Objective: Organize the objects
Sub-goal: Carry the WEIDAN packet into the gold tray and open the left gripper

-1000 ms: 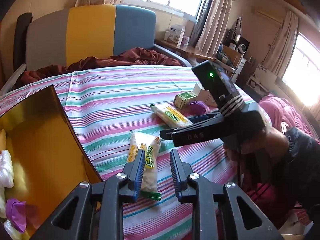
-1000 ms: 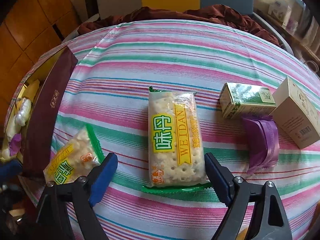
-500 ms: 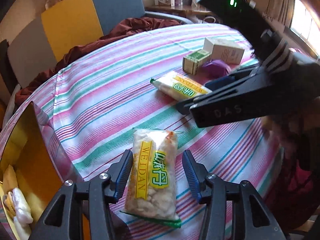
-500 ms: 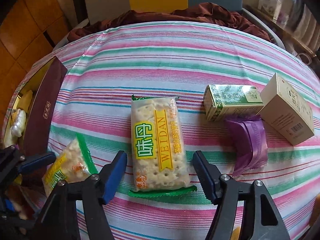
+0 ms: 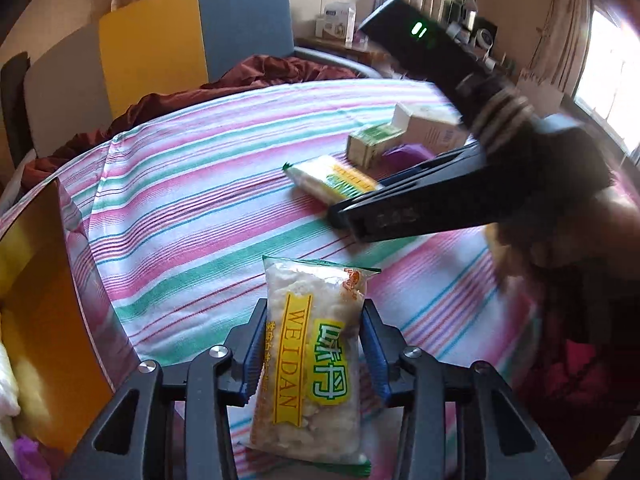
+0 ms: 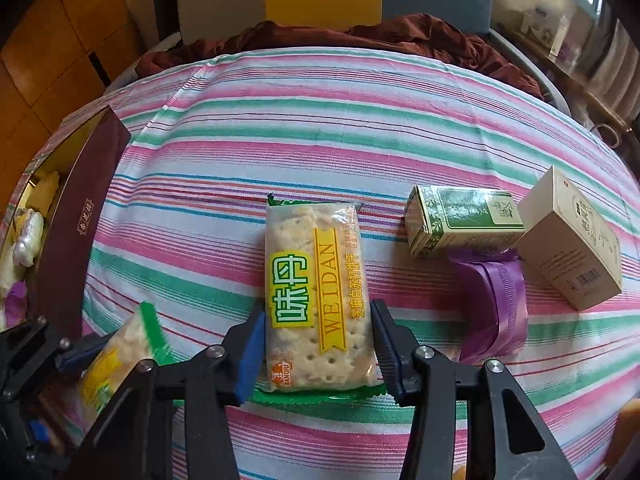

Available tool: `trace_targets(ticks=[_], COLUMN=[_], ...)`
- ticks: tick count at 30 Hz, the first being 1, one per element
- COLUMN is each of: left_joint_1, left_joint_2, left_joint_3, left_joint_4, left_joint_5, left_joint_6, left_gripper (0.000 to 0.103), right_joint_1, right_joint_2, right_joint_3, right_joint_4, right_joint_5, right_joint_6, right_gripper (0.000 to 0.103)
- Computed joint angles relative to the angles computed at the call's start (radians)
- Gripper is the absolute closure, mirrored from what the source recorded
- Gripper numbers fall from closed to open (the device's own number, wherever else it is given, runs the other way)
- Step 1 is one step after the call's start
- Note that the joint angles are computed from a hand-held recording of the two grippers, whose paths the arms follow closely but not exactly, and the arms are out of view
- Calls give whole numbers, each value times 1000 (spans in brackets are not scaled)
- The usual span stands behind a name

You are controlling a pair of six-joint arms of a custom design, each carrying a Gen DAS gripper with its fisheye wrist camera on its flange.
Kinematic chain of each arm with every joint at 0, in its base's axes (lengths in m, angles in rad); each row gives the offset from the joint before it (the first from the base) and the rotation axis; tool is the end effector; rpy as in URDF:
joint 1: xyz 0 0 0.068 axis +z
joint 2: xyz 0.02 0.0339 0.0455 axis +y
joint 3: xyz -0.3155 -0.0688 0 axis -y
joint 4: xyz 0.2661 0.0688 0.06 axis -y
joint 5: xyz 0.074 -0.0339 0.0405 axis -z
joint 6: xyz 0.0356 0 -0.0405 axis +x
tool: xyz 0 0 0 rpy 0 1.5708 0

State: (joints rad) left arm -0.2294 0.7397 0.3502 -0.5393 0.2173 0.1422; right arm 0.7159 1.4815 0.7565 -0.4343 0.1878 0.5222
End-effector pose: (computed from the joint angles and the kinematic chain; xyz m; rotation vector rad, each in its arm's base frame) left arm 0.1161 -0.0350 0.1935 0.5494 2.4334 -0.3078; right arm 0.2114 0.1751 0.1963 -0.2080 2.6895 0.1197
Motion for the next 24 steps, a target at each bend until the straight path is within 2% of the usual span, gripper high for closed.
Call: trace_targets(ticks=[2,5,8,10,13,16,21,24], left_joint_1=[30,167,451,666,933,1075,1171,1184], left_joint_2=[-55,-115,-92,-32,120,299,494,586], left_joint_3=[21,68,132,180,252,313,372,397], left_joint_4=[-65,-167,-281,-354,-415,-364,-189,-83], left_joint_5=[42,163,352,460,560,571,541,485], left_joint_6=[1,56,209,352,525,552,473,415], left_gripper=[60,60,60,60,60,67,77,78], right_joint_1=[6,17,23,31,37,43,46,46], right_joint_2=[3,14,10,8,10,13,14,14], right_joint_3=[1,7,3,2,2,4,5,4], right_joint_4=[-1,0,-1,-3,-4,-5,-7,-6], right_joint_5=[9,26,35,46,54,64,69,69], right_joint_6=[-1,1,4,5,8,9,5,3], right_gripper=[53,53,53,53,53,53,53,53])
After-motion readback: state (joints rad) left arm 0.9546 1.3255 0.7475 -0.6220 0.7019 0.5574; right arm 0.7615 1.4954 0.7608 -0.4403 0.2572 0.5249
